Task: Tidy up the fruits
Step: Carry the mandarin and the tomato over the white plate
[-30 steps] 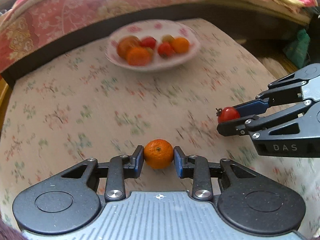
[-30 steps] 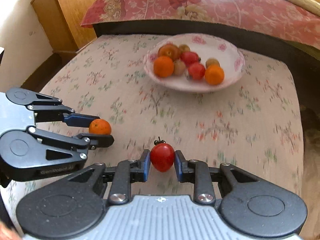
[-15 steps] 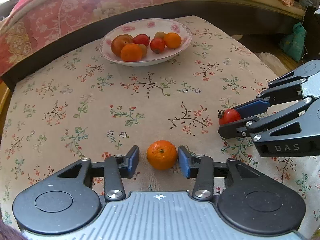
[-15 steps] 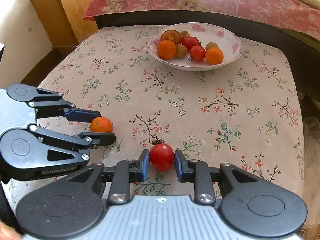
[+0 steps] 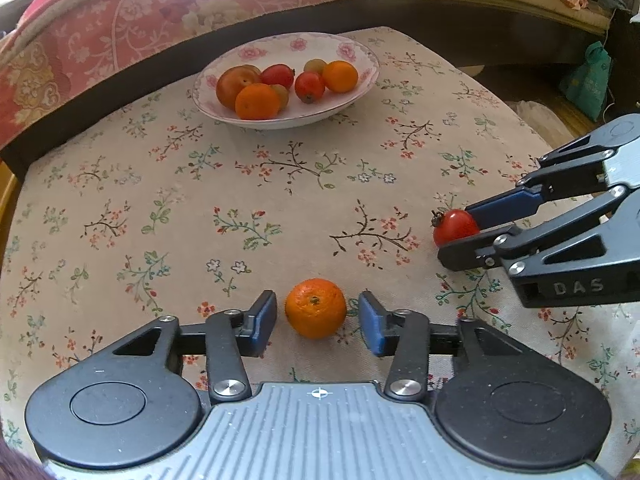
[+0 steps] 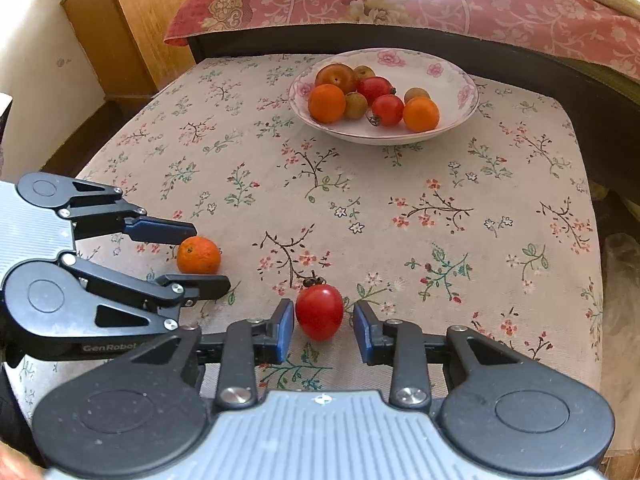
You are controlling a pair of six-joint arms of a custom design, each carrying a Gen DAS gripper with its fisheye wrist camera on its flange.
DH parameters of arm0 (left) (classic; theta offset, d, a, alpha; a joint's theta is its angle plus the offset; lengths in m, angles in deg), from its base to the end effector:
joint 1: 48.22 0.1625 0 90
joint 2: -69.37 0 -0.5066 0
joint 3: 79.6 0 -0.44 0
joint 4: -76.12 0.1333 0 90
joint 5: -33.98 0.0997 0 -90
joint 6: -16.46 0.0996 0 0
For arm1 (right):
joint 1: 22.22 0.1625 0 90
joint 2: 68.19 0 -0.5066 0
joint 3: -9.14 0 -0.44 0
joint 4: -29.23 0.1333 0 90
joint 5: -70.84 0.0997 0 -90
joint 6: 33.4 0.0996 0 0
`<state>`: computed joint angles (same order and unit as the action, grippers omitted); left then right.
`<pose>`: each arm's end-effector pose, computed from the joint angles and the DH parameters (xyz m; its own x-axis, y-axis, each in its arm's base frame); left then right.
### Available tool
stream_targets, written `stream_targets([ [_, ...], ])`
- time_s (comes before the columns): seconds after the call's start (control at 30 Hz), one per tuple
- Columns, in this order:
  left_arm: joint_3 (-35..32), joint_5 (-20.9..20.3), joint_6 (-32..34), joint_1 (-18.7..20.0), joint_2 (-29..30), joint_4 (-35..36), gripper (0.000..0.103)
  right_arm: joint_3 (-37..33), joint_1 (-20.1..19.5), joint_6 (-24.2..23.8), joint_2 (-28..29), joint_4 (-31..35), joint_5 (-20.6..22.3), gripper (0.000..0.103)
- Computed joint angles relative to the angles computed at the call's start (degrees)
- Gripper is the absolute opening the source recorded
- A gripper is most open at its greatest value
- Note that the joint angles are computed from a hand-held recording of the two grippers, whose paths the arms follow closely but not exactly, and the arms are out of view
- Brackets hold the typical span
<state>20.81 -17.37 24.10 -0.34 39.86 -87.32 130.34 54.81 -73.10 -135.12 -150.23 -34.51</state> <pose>-0.3164 -0.6414 -0.0770 -0.5035 0.5973 -0.6243 0.7436 0.6675 0.0390 -0.0287 -0.6012 0.2504 -0.8138 -0.2278 0.5346 -0.4373 0.8460 -0.3052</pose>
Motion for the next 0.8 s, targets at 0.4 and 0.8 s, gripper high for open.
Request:
stream_targets([
  [0.4, -1.2, -1.3, 0.1, -0.1, 0.2, -0.2, 0.040, -0.3, 0.2, 0.8, -0.1, -0.5, 1.4, 0.030],
  [0.8, -4.4, -1.0, 2.6, -0.3, 1.9, -3.3, 0.040, -3.2, 0.7, 4.0, 0.6, -1.6, 3.9, 0.030],
])
